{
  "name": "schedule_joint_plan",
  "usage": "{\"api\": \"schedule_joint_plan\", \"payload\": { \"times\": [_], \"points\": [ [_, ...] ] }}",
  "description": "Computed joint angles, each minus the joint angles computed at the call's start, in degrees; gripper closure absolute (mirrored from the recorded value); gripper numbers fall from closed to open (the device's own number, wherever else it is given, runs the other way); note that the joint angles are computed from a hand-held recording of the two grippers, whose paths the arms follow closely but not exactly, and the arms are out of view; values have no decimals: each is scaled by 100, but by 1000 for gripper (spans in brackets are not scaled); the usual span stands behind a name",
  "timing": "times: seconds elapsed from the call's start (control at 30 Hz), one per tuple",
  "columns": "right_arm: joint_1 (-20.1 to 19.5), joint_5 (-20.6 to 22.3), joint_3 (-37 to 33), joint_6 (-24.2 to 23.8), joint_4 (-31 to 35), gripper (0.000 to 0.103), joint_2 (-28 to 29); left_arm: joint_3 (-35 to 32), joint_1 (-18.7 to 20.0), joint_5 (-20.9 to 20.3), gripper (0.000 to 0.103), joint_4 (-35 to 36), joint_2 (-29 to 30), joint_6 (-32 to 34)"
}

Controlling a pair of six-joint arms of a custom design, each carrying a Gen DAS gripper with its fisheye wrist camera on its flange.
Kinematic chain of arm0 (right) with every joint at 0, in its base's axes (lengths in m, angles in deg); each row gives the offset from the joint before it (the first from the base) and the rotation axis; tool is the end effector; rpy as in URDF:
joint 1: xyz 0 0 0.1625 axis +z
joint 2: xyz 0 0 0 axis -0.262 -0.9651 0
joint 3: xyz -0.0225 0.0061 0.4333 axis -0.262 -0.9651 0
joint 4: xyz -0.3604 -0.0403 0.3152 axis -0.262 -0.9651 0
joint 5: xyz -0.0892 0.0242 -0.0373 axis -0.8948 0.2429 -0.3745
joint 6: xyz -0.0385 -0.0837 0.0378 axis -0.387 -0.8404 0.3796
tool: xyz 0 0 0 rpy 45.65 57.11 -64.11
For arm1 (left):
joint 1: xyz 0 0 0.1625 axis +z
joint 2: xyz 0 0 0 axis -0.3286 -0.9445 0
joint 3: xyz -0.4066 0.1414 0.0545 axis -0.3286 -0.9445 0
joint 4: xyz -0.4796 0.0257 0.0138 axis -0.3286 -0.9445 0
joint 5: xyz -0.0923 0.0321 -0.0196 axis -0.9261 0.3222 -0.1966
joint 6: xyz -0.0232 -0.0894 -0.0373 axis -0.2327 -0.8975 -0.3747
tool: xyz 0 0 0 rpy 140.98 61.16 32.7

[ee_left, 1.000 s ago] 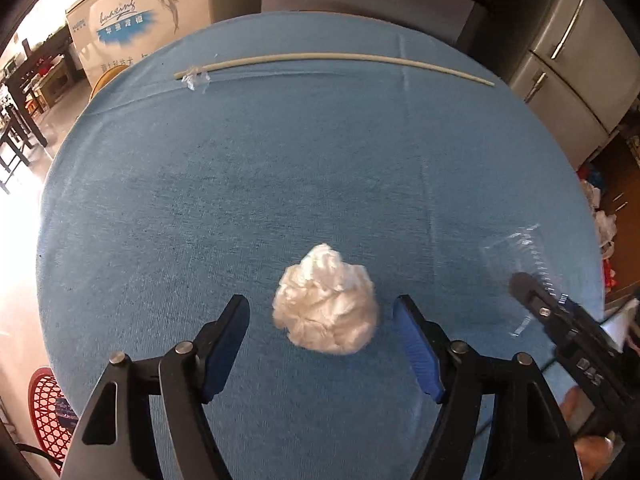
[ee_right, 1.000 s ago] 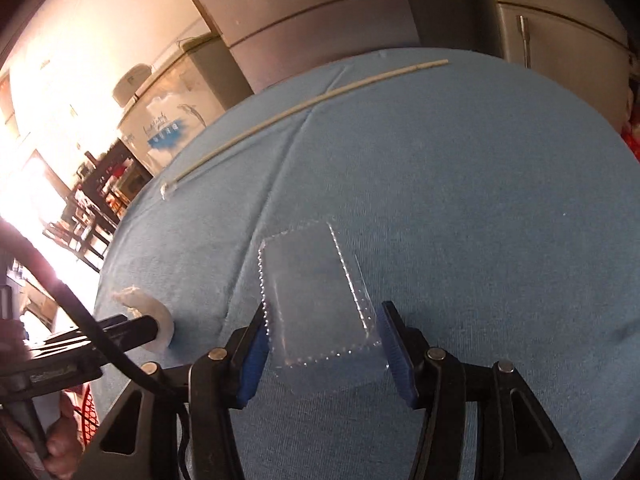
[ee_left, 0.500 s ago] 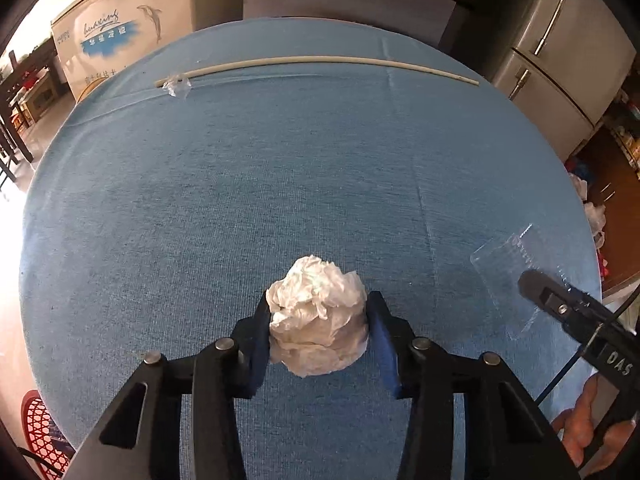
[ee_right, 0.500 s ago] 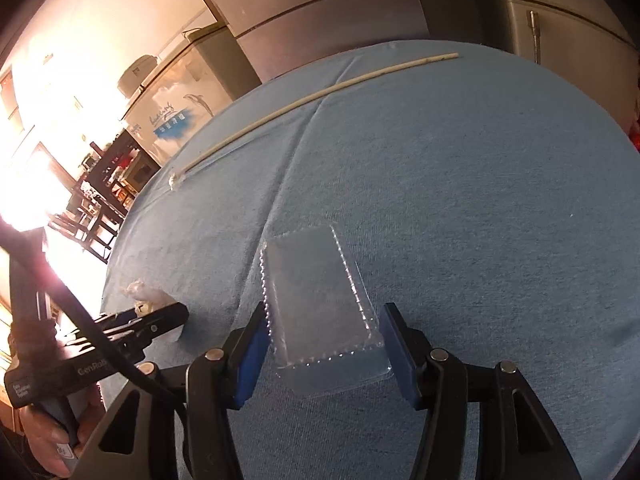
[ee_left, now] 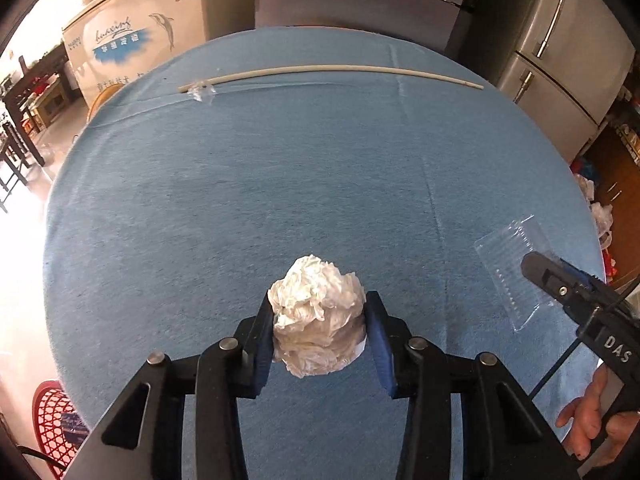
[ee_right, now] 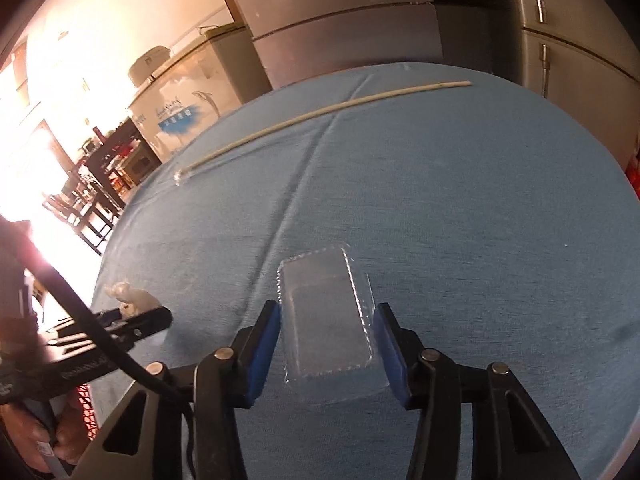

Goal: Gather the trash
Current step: 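Grasp the white crumpled tissue with the left tool while the right holds the tray, then carry the tissue and clear tray over the red basket with both tools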

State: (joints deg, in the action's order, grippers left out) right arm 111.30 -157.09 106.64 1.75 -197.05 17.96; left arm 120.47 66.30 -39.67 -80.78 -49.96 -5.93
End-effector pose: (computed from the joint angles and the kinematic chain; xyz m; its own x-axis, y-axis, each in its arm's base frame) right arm 0.1017 -0.3344 0.1413 -0.7863 0.4734 0.3970 -0.0310 0.6115 -0.7906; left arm -0.2085 -0.4890 0.0069 -0.6306 0.6200 -0.4668 0.6909 0.7225 0.0264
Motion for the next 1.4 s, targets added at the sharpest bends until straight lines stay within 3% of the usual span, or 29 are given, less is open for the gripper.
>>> {"api": "schedule_joint_plan", "payload": {
  "times": [0.6, 1.4],
  "points": [
    [462, 687, -395, 32, 440, 52, 273, 536, 5, 544, 59, 130, -1087, -392],
    [951, 1080, -1142, -208, 1060, 52, 864, 891, 171, 901, 59, 603, -2139, -647]
  ]
}}
